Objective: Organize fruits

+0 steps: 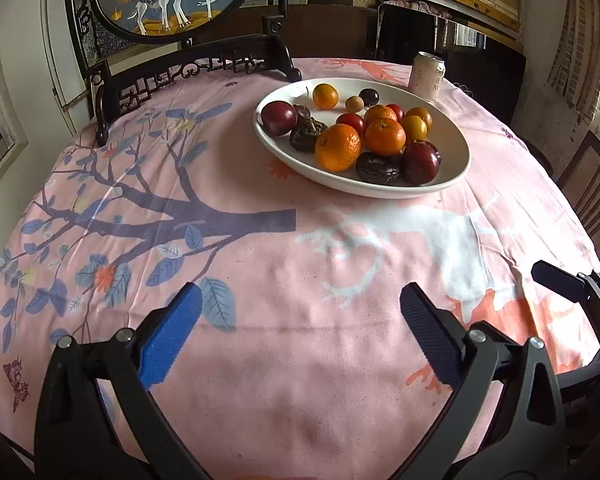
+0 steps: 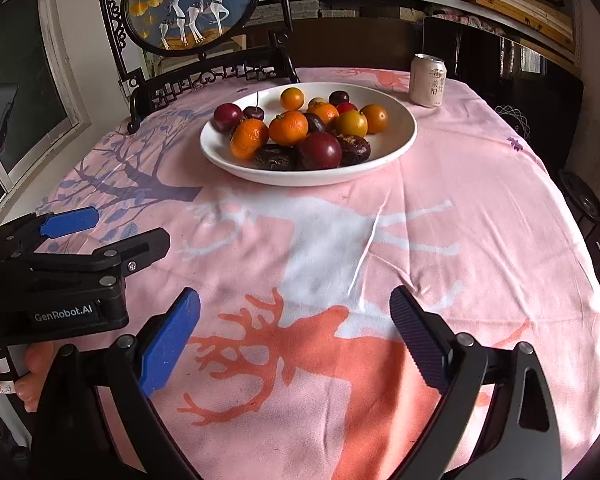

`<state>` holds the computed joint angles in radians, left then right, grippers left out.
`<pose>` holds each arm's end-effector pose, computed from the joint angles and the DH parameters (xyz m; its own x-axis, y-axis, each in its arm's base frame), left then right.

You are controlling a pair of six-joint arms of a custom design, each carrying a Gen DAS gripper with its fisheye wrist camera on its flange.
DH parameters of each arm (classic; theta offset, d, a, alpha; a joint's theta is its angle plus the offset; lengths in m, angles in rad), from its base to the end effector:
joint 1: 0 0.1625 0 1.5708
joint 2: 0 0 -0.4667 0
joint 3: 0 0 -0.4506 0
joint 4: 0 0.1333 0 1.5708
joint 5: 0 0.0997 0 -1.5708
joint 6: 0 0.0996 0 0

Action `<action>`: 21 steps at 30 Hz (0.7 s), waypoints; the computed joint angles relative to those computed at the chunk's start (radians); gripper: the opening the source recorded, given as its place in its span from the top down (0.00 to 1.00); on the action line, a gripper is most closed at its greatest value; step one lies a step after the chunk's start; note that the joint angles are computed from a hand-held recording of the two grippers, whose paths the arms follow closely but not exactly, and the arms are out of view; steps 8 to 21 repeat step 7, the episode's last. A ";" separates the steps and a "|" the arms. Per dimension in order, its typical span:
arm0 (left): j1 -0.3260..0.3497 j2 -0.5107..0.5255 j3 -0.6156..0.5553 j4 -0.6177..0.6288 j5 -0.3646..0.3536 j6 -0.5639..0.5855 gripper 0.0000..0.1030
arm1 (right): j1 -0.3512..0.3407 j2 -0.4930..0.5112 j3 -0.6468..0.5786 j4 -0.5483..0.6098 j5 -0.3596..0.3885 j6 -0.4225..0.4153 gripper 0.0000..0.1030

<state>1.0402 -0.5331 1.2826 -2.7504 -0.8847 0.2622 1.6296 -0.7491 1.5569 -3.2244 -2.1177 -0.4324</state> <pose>-0.2630 -0.8364 0.0642 -0.6544 0.3613 -0.6642 0.6519 0.7147 -0.2535 0.1274 -0.7768 0.1728 -0.7786 0.0298 0.6268 -0.4023 0.7429 -0.5351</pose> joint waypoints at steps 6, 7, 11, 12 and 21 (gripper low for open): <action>0.009 0.008 -0.001 -0.002 0.032 -0.006 0.02 | -0.003 0.009 -0.009 0.045 -0.032 0.028 0.07; 0.011 0.009 -0.002 0.004 0.032 -0.010 0.02 | -0.004 0.010 -0.010 0.046 -0.037 0.031 0.07; 0.011 0.009 -0.002 0.004 0.032 -0.010 0.02 | -0.004 0.010 -0.010 0.046 -0.037 0.031 0.07; 0.011 0.009 -0.002 0.004 0.032 -0.010 0.02 | -0.004 0.010 -0.010 0.046 -0.037 0.031 0.07; 0.011 0.009 -0.002 0.004 0.032 -0.010 0.02 | -0.004 0.010 -0.010 0.046 -0.037 0.031 0.07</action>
